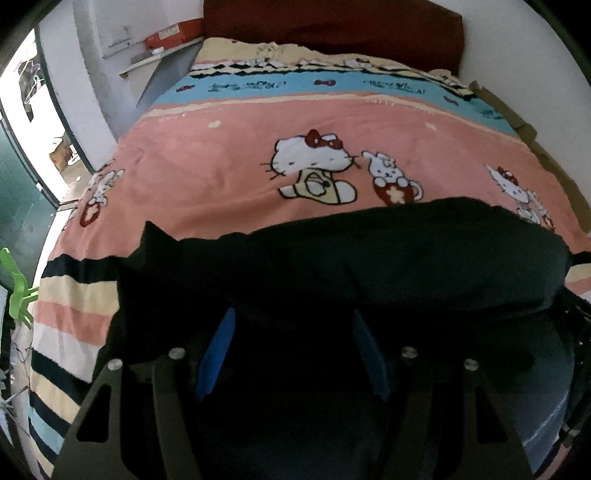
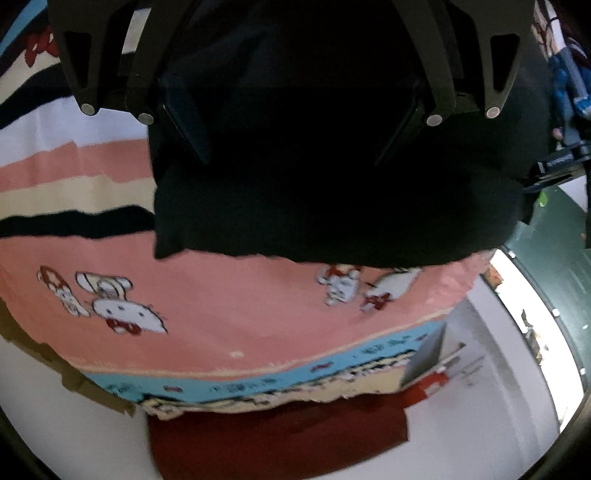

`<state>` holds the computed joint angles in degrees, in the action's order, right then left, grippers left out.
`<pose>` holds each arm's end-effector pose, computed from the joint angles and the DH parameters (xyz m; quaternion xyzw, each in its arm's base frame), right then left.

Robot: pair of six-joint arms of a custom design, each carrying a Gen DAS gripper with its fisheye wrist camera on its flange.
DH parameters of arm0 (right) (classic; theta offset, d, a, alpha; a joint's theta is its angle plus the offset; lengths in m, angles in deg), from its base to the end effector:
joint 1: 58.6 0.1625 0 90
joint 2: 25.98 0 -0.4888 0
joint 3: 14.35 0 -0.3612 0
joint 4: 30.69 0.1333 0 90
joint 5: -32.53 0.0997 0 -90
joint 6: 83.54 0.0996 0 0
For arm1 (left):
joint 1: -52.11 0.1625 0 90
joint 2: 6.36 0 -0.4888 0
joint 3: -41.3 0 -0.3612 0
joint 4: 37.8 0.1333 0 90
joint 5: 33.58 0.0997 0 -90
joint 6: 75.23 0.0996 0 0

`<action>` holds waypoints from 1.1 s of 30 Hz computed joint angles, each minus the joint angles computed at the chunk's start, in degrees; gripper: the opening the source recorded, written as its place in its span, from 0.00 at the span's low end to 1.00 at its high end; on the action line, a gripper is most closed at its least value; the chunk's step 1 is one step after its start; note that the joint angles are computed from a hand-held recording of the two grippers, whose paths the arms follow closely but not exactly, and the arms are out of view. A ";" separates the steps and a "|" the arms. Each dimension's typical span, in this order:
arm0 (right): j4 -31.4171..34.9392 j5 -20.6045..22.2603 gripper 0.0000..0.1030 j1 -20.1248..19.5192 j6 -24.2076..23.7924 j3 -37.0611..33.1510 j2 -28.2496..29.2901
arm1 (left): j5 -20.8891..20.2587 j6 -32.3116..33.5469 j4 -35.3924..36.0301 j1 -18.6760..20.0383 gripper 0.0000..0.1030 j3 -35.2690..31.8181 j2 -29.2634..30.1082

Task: Fold large clothes

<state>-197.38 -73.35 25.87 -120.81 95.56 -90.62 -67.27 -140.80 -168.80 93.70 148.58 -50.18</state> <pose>0.0479 -0.6060 0.3178 0.2247 -0.9273 0.2012 0.2217 -0.2941 -0.5501 0.0887 -0.0382 0.8688 -0.2946 0.3961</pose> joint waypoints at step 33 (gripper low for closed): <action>-2.52 7.44 0.86 -1.33 -5.53 12.07 -8.40 | 4.96 -13.49 -2.24 -8.30 0.70 15.87 -4.89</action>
<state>-199.89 -65.91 24.54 -126.34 107.64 -99.03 -62.31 -154.29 -171.04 85.40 164.45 -55.08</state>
